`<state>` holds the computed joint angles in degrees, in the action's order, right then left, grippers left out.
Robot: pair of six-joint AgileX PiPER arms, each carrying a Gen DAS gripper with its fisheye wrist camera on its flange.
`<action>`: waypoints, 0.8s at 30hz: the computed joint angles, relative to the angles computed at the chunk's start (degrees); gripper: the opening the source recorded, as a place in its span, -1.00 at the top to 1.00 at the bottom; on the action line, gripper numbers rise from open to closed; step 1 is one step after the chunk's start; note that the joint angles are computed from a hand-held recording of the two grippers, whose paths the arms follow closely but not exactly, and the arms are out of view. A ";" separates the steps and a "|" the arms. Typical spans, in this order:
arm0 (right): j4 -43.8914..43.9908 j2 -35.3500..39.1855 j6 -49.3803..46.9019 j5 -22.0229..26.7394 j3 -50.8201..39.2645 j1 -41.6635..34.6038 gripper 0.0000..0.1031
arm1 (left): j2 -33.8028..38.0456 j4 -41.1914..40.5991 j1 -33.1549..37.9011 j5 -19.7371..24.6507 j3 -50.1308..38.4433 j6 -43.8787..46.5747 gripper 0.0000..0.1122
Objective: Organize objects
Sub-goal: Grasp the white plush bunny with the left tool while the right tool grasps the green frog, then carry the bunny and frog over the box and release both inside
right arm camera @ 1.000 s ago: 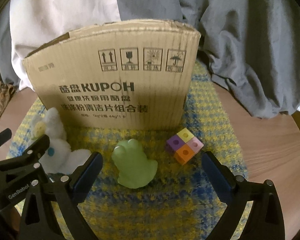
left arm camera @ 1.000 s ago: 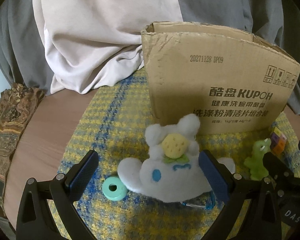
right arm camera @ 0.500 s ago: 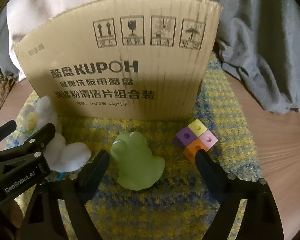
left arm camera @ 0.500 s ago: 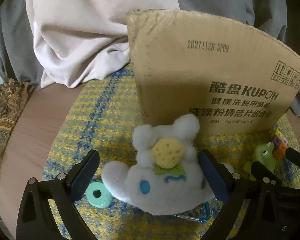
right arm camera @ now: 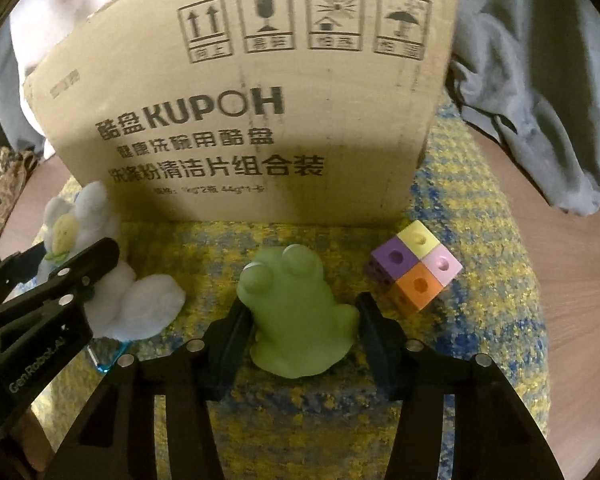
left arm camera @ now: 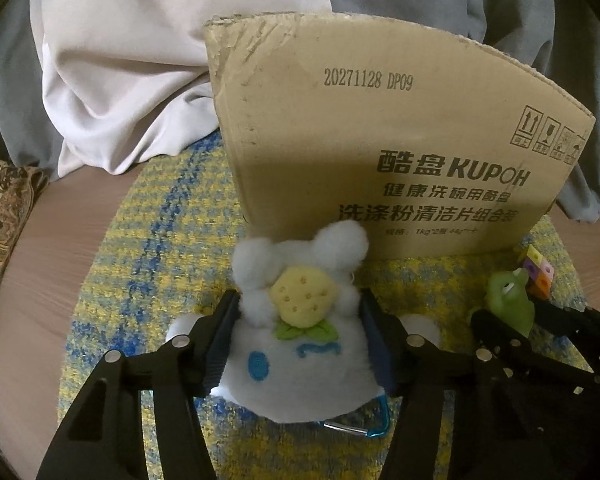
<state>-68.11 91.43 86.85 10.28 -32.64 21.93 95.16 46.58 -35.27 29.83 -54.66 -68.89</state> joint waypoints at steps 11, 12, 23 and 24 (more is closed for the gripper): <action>-2.35 -3.67 4.49 3.01 1.54 2.88 -0.01 | -3.26 1.93 -1.79 2.71 1.53 -3.02 0.02; -0.14 -4.03 2.52 3.30 1.26 3.09 -0.01 | -3.48 2.37 -1.93 2.99 1.59 -3.41 0.03; 1.15 -7.68 0.01 3.36 1.75 1.33 -0.01 | -7.86 5.63 -5.59 7.62 2.41 -6.89 0.03; 0.86 -7.47 -0.80 2.52 1.40 -0.07 -0.01 | -8.34 5.93 -6.01 8.15 2.51 -7.18 0.03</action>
<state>-67.25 83.96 86.05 12.80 -31.24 21.86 86.83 52.51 -41.28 37.99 -52.15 -76.07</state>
